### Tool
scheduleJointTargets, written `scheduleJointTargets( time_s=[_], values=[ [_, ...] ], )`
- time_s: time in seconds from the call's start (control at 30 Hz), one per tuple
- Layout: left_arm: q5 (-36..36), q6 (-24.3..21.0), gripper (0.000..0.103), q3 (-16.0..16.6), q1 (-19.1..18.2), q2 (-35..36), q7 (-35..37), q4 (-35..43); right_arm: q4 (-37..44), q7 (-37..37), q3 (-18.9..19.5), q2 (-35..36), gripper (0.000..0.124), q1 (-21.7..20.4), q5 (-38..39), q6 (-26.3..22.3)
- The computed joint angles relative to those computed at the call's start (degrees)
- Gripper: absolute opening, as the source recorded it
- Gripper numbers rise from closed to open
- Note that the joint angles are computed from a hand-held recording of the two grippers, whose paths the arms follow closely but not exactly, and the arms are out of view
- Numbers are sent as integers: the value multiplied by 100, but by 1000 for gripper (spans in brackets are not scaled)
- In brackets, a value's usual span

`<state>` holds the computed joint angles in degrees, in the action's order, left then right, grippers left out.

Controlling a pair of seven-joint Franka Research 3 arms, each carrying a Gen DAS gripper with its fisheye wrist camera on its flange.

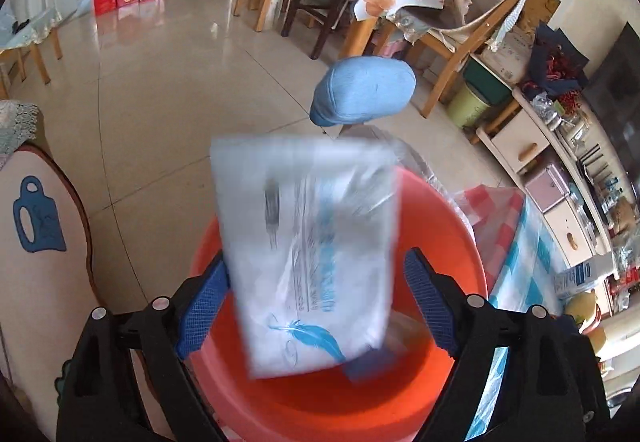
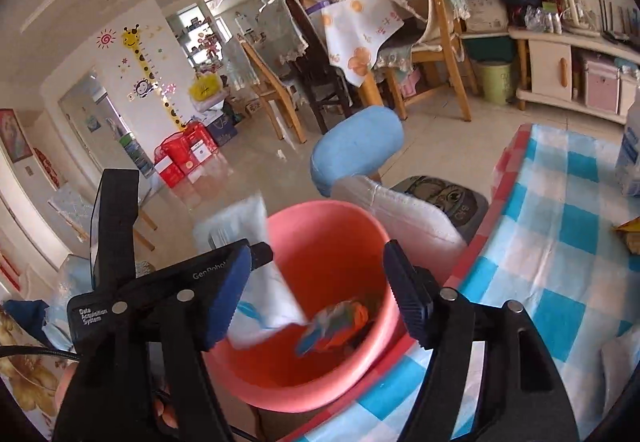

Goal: Collect trash
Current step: 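Carry both wipes packets over the pink basin and open both tools to drop them, then move both tools back over the table toward the remaining items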

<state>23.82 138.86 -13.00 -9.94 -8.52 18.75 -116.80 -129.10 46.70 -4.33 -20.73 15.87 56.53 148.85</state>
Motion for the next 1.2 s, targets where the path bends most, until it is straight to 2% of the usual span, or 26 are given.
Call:
scheduleJointTargets(
  time_s=[0.1, 0.27, 0.37, 0.47, 0.77, 0.87, 1.0, 1.2],
  values=[
    [344, 186, 88, -62, 42, -54, -325, -121, -259, 79, 77, -246, 81, -124, -256, 369],
    [1400, 384, 90, -263, 81, -79, -1032, -118, -755, 256, 67, -683, 86, -298, -791, 990],
    [2013, 602, 92, -346, 84, -147, -1410, -146, -1009, 324, -87, -914, 89, -331, -1052, 1134],
    [2550, 822, 92, -424, 59, -77, -1626, -49, -1328, 513, -78, -1210, 90, -528, -1489, 1304],
    [3000, 1381, 92, -440, -202, 126, -1330, 264, -1991, 832, -244, -1942, 95, -1048, -2516, 1517],
    [3108, 1093, 92, -529, -353, 267, -1087, 509, -2133, 874, -392, -2156, 96, -1166, -2690, 1483],
    [3391, 483, 92, -617, -642, 549, -779, 931, -2235, 853, -545, -2322, 97, -1398, -2889, 1415],
    [3475, 428, 92, -556, -1024, 825, -520, 1250, -2421, 566, -899, -2561, 99, -1568, -2968, 1470]
  ],
)
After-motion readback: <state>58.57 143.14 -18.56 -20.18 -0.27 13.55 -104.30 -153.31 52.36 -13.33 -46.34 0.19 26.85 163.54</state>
